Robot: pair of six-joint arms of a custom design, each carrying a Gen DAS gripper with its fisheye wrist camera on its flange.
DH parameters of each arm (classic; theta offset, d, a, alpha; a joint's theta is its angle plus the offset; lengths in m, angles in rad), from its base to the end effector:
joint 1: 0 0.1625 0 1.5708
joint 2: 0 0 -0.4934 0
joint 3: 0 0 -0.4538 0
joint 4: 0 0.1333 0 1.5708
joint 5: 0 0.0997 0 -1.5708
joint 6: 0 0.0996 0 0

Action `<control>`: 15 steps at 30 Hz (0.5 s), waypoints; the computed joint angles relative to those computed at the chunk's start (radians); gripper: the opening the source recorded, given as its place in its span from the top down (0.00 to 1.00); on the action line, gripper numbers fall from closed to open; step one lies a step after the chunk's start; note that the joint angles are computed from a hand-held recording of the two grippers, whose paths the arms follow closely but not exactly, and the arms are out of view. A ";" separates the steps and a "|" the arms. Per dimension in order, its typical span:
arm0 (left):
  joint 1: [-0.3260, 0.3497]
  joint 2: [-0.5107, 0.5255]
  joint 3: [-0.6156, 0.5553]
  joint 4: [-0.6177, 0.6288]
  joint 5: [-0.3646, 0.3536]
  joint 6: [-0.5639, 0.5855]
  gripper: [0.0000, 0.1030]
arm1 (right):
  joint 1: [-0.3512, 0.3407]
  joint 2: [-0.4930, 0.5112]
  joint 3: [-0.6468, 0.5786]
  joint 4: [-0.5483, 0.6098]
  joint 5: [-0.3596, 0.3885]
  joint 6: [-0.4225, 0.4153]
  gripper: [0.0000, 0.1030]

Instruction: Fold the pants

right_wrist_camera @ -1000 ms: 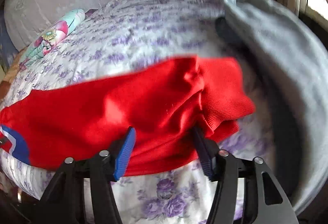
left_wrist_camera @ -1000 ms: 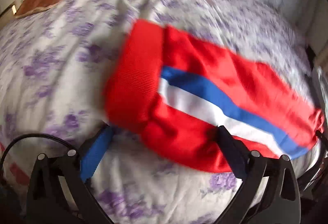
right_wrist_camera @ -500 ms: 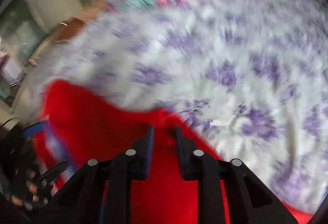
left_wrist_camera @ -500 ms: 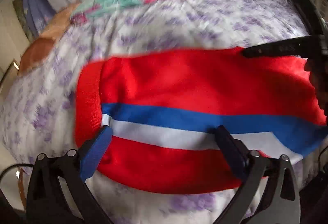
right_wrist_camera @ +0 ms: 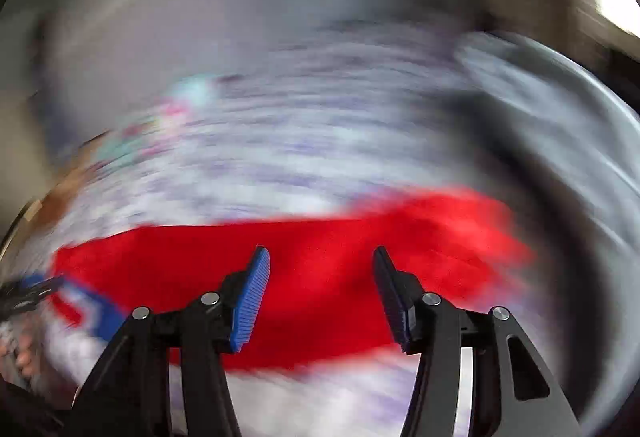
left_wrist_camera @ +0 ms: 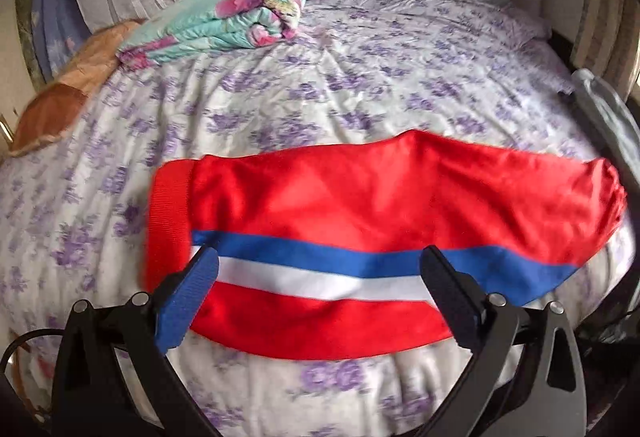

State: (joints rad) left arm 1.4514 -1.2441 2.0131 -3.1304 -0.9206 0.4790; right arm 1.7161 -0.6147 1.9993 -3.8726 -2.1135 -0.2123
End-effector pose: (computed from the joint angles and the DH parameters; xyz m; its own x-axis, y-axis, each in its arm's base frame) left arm 0.1194 -0.6296 0.3293 -0.7082 0.0269 -0.7055 0.4622 0.7730 -0.4345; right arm 0.1701 -0.5971 0.0284 -0.8678 0.1486 0.4743 -0.2771 0.6475 -0.7099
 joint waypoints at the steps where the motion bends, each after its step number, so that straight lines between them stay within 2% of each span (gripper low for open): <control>1: 0.001 0.005 -0.009 0.022 -0.015 -0.011 0.04 | -0.021 -0.020 0.030 -0.031 0.001 0.018 0.45; 2: 0.000 0.012 -0.011 0.022 -0.009 -0.012 0.04 | -0.036 -0.032 0.040 -0.064 -0.004 0.020 0.45; 4: -0.004 0.038 -0.018 0.006 0.032 -0.006 0.04 | -0.062 -0.052 0.043 -0.056 0.056 0.027 0.45; 6: -0.002 0.066 -0.023 -0.043 0.115 0.000 0.04 | -0.097 -0.082 0.028 0.059 0.145 0.103 0.45; 7: 0.009 0.059 -0.026 -0.028 0.129 -0.035 0.05 | -0.109 -0.095 0.019 0.124 0.155 0.129 0.45; 8: 0.023 0.038 -0.028 0.013 0.103 -0.075 0.05 | -0.114 -0.096 -0.005 0.194 0.145 0.160 0.48; 9: 0.046 -0.006 -0.028 0.082 0.035 -0.134 0.05 | -0.123 -0.097 -0.020 0.245 0.156 0.186 0.49; 10: 0.062 -0.042 -0.021 0.111 -0.015 -0.175 0.05 | -0.122 -0.089 -0.036 0.265 0.144 0.176 0.53; 13: 0.091 -0.114 -0.001 0.105 -0.024 -0.240 0.05 | -0.106 -0.055 -0.050 0.205 0.125 0.077 0.70; 15: 0.126 -0.150 -0.012 0.166 -0.082 -0.308 0.05 | -0.102 -0.054 -0.035 0.160 0.125 0.035 0.74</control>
State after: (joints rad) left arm 1.5774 -1.3940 2.0007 -2.9644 -1.0027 0.1714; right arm 1.6137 -0.6684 1.9643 -3.7128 -1.9888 -0.1777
